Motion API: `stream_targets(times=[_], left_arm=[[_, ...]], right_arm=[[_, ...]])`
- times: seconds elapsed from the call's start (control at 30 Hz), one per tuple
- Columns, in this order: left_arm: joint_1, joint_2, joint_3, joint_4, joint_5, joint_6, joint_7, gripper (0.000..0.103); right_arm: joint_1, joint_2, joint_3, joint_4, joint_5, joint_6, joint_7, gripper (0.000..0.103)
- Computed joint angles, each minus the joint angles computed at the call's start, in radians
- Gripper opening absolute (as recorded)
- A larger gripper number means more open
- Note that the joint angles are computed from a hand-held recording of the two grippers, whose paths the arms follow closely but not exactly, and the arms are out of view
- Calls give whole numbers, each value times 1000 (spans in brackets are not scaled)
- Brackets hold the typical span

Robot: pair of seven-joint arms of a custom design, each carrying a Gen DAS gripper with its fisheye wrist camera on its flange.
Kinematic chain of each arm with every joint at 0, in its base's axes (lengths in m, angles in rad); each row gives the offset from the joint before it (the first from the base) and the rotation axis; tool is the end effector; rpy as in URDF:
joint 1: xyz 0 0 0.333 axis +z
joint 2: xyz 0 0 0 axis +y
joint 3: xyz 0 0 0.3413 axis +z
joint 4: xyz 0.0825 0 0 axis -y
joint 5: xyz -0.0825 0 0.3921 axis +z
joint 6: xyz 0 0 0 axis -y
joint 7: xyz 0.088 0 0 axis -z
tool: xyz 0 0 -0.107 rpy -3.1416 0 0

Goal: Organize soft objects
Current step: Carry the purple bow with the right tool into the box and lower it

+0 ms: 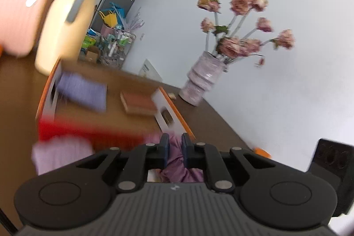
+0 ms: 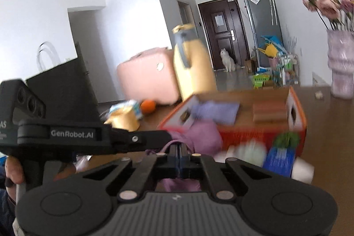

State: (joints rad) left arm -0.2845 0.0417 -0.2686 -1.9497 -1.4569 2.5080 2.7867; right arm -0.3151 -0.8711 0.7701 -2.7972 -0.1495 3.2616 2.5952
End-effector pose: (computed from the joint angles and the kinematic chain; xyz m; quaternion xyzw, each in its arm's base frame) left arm 0.5281 -0.3145 0.5309 0.3456 -0.7563 0.5523 0.0593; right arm 0.3121 0.2157 0.5182 -0.5038 0.6453 -0.3367 0.4653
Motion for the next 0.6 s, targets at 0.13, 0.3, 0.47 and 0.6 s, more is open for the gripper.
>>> stream_targets(times=[0.13, 0.3, 0.47, 0.6], left_arm=[[-64, 276, -30, 343, 309, 136, -281, 4], [-116, 601, -34, 773, 696, 111, -645, 3], [-186, 739, 57, 952, 808, 30, -759, 4], [-242, 846, 133, 1116, 1019, -118, -906, 4]], right_arm=[[-125, 245, -105, 153, -63, 26, -163, 1], [-279, 549, -99, 379, -97, -14, -308, 1], [-571, 765, 130, 549, -227, -51, -355, 1], [-646, 894, 197, 637, -568, -219, -124, 5]])
